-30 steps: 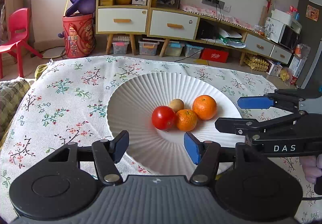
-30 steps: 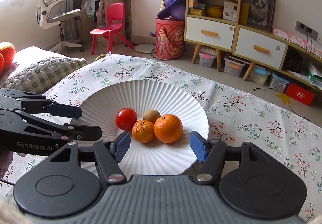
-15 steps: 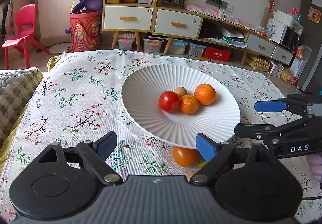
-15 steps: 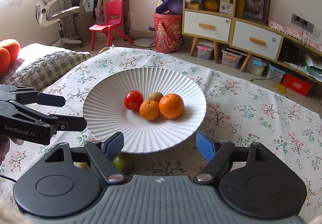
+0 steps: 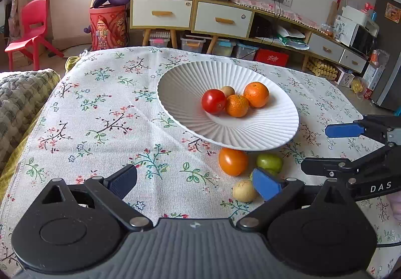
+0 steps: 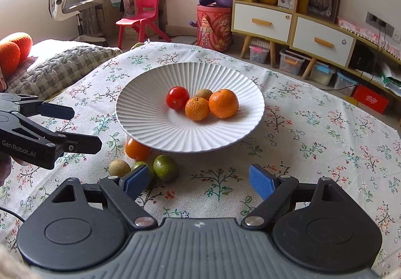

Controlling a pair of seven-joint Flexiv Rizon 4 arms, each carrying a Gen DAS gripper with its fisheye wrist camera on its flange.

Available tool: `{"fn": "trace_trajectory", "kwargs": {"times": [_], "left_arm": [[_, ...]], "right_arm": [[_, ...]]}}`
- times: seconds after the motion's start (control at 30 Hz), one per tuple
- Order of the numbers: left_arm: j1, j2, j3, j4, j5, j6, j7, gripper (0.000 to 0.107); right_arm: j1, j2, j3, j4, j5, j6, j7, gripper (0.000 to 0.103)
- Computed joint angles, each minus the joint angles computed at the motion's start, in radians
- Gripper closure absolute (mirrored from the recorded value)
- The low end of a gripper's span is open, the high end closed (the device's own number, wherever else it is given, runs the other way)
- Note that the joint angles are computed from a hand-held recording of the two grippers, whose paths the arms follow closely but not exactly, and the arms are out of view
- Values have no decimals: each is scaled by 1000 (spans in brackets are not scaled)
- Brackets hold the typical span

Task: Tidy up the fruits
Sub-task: 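Move the left tool toward the pale yellow fruit while the right tool approaches a green lime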

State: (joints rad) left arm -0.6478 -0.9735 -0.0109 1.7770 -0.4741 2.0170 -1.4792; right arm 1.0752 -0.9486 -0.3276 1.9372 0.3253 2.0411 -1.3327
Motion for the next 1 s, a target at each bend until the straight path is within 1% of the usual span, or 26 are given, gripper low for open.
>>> {"fn": "trace_trajectory", "kwargs": {"times": [0.17,0.3,0.4,0.57,0.67,0.77,0.83,0.93,1.0], "left_arm": [[-16,-6,10,7,-11,-20,-3,17],[-28,-14,18,3,-9,-49,-4,17],[-55,-24,41,-9,-13,-72,-1,17],[-123,-47,113,-37,-35,-96,9,17],[-125,-52,112,-44,-29,-90,9,18],[-107,-55,91,-48,-7,-73,15,28],[-98,-60,84,-56,7,-65,28,41],[-53,-60,35,-58,48,-44,39,52],[-25,-62,2,-61,77,-31,45,64]], "right_arm": [[7,-5,0,4,5,-8,7,15],[15,-13,-5,9,0,-28,20,15],[22,-19,-12,12,-10,-48,36,15],[39,-27,-33,22,-34,-74,68,15],[44,-29,-44,28,-48,-86,90,15],[44,-35,-50,30,-61,-86,111,14],[46,-36,-54,34,-65,-81,119,14],[47,-39,-56,36,-70,-73,123,14],[51,-41,-59,36,-70,-69,123,14]]}}
